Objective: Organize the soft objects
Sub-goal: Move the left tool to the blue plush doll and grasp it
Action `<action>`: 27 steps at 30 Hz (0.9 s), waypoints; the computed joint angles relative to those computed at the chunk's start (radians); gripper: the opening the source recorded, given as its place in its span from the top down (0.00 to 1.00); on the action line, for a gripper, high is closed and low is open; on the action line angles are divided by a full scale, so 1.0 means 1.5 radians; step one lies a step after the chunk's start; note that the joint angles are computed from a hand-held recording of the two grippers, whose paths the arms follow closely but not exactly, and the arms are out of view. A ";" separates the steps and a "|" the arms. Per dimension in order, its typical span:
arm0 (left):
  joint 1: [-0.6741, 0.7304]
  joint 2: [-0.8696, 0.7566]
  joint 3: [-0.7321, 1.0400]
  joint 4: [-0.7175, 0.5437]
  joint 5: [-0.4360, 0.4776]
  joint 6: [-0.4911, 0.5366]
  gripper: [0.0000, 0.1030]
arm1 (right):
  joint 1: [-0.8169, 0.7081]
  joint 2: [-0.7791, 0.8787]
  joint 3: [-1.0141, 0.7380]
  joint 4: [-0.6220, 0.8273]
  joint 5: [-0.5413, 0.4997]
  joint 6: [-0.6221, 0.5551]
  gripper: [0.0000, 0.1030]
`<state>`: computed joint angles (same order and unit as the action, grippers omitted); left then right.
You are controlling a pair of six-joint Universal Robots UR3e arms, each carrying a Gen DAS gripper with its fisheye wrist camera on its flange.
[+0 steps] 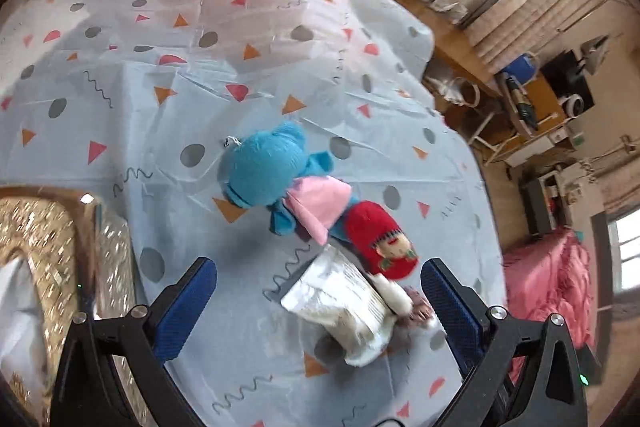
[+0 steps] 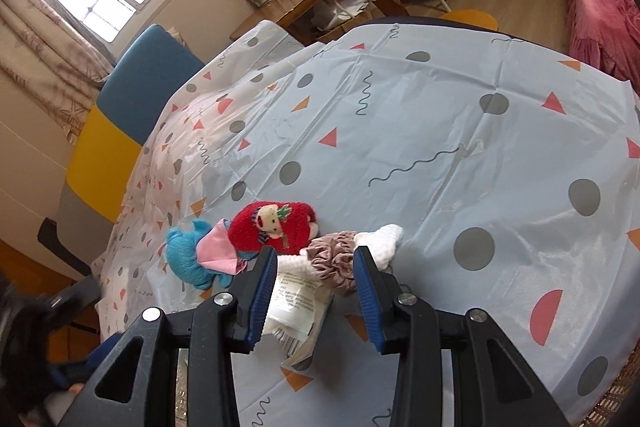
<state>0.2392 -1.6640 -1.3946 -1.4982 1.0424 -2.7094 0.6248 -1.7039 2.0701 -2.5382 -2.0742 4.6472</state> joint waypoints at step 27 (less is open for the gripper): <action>-0.146 -0.302 0.127 0.234 0.135 -0.345 0.13 | -0.021 0.020 0.040 -0.135 0.062 -0.043 0.62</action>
<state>0.0202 -2.1164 -1.2038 -1.1466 1.2446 -3.2267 0.5933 -1.6734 2.1306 -2.7411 -1.9810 4.5824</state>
